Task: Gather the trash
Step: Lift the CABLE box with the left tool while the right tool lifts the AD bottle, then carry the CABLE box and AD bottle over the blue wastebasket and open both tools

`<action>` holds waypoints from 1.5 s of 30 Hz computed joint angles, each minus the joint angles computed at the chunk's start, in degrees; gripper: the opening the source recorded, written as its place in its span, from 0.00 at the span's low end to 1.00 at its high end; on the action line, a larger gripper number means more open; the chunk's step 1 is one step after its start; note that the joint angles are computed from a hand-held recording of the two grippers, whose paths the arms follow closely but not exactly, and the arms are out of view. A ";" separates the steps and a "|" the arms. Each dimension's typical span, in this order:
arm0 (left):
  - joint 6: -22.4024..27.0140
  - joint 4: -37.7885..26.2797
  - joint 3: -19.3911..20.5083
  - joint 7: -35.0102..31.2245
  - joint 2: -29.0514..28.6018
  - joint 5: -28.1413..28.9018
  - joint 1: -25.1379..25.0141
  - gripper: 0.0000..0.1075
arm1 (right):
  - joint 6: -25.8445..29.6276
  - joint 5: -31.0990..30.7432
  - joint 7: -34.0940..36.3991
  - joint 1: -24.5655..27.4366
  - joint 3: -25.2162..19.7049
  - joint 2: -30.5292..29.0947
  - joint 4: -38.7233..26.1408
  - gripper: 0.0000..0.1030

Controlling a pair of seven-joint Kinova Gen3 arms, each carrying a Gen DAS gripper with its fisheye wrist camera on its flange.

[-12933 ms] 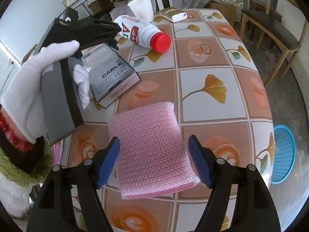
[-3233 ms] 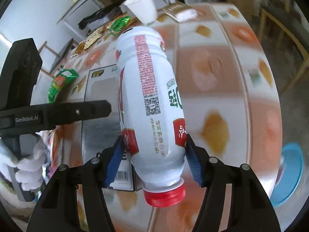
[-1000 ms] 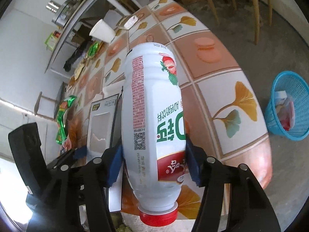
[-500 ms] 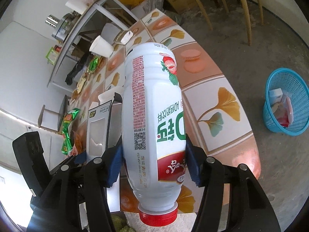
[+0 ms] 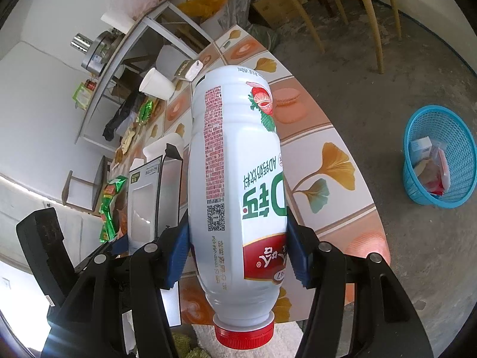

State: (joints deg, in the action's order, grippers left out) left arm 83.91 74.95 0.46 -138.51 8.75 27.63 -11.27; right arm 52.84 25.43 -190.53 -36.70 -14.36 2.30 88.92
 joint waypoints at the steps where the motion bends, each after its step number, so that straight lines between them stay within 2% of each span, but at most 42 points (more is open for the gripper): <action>1: -0.04 0.11 0.00 -0.08 -0.17 0.07 0.00 0.73 | -0.05 0.16 -0.20 -0.04 -0.02 -0.12 0.13 0.55; 12: -0.99 1.66 -0.48 -1.46 -2.55 0.81 0.54 0.73 | -0.72 1.68 -2.00 0.12 -0.91 -1.48 1.76 0.55; 18: -0.24 1.59 -0.68 -1.79 -3.55 1.50 1.06 0.73 | -0.06 5.33 -6.87 0.21 -2.65 -4.05 4.25 0.55; 23: 3.03 -1.44 -0.09 -2.18 -3.39 4.33 1.73 0.73 | 6.77 11.45 -15.90 0.04 -6.42 -8.36 6.38 0.55; 26: 7.47 -5.78 1.14 -0.15 -1.61 6.39 2.83 0.73 | 13.76 13.78 -21.97 2.53 -11.80 -11.86 7.82 0.55; 29: 11.66 -10.64 3.48 3.41 1.08 7.15 5.42 0.73 | 20.32 13.80 -27.86 4.12 -16.05 -15.58 10.00 0.55; 31: 14.14 -13.76 5.49 6.54 3.44 6.84 8.21 0.73 | 21.96 12.03 -30.53 5.50 -17.67 -18.16 12.17 0.55; 34: 15.61 -16.33 7.82 10.95 6.31 4.76 13.05 0.73 | 20.72 8.35 -33.12 7.56 -18.16 -21.94 16.32 0.55; 38: 16.37 -18.60 10.39 16.96 10.99 0.65 21.11 0.73 | 14.77 3.34 -34.66 9.53 -15.78 -26.48 23.09 0.55; 41: 15.49 -20.12 11.66 20.63 14.53 -2.71 27.43 0.73 | 9.46 -0.05 -32.71 10.91 -11.17 -30.00 28.55 0.55; 45: 13.14 -23.90 12.97 25.77 20.24 -4.17 34.25 0.76 | 2.09 -0.49 -31.27 13.81 -3.97 -34.77 37.62 0.56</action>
State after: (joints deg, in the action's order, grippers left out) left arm 97.05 51.05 13.43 -112.74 28.99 23.46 22.98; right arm 54.93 24.95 -221.80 -22.89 -18.33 -32.47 126.54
